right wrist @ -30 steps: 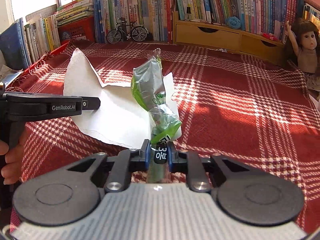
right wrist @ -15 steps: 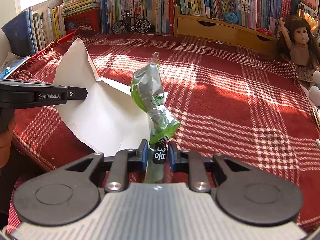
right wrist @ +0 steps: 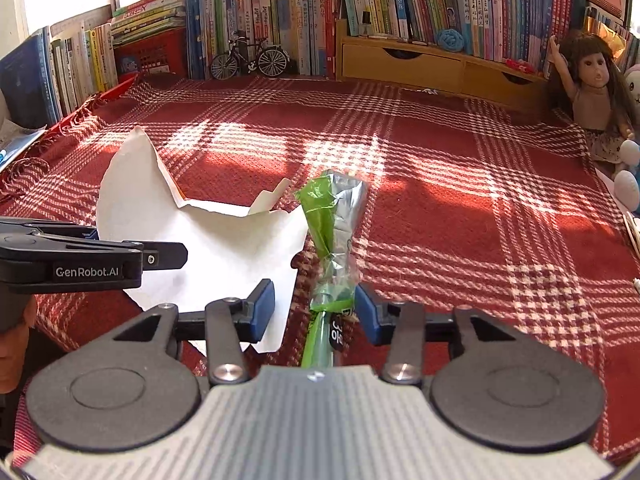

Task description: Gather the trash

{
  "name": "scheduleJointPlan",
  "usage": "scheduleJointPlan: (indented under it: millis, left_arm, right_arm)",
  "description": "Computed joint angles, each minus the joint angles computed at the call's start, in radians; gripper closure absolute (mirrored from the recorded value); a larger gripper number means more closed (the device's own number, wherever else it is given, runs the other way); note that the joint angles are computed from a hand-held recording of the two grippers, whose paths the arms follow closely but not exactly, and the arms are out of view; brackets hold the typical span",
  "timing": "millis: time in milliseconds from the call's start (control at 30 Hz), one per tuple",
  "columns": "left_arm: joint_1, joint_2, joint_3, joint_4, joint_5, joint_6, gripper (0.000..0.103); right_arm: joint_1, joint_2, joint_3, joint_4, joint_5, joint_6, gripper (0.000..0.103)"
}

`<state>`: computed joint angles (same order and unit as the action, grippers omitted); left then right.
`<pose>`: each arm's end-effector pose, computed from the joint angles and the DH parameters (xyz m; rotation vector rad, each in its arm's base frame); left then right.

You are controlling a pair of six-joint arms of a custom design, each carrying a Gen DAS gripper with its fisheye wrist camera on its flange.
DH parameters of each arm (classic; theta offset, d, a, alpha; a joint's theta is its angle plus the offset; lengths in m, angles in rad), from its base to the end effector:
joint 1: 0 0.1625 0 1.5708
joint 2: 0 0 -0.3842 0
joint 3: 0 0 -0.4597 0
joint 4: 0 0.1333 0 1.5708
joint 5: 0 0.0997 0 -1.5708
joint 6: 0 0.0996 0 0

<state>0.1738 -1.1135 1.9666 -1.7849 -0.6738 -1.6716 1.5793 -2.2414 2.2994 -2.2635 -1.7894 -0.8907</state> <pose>-0.4707 -0.2970 0.0516 0.0474 2.3015 -1.0658 0.1147 -0.3571 0.4177 1.0470 -2.3855 0.6513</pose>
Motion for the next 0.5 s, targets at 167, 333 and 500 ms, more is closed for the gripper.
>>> scheduleJointPlan:
  millis: [167, 333, 500]
  left_arm:
    - [0.0, 0.029, -0.035, 0.082, 0.02, -0.06, 0.078]
    - [-0.009, 0.008, -0.026, 0.09, 0.033, -0.1, 0.087]
    - [-0.03, 0.011, -0.048, 0.149, 0.051, -0.125, 0.09]
  right_arm:
    - [-0.004, -0.009, 0.012, -0.011, 0.017, -0.013, 0.068]
    - [-0.008, -0.021, 0.006, 0.0, 0.042, 0.0, 0.079]
    - [-0.011, -0.042, 0.001, 0.039, 0.054, 0.005, 0.092]
